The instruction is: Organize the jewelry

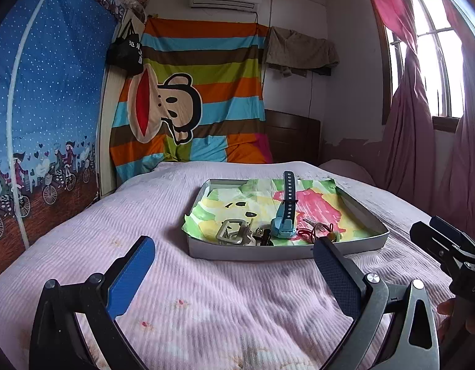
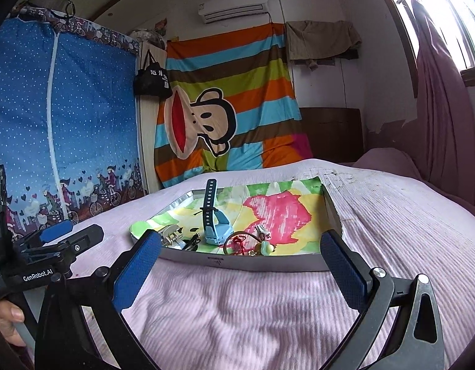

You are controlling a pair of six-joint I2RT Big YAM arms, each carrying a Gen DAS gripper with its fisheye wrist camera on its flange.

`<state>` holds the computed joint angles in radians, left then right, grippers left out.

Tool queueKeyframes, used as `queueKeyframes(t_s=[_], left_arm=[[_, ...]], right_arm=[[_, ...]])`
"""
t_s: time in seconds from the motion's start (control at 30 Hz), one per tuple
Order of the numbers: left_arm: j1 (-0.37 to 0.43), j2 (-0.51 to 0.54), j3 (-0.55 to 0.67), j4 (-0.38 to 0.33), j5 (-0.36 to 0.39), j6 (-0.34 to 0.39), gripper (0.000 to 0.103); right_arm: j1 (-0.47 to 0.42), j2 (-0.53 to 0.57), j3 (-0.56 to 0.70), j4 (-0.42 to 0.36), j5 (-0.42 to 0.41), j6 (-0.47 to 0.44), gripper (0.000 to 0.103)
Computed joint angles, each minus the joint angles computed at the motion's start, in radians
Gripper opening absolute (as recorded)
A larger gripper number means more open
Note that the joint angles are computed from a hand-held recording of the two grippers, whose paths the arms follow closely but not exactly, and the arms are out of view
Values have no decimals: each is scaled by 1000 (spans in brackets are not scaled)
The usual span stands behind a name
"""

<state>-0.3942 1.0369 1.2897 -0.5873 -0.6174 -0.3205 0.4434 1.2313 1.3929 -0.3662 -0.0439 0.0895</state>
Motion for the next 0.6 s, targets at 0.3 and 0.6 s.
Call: queueKeyframes(t_s=[0.3,0.6], left_arm=[[-33,-37,-40,1,-31,-1,103],[-70,-58,-71,-43,-65,-27,103]], right_arm=[[8,-65,-92,43,28,19,102],[5,-97,-134,41,41,9,102]])
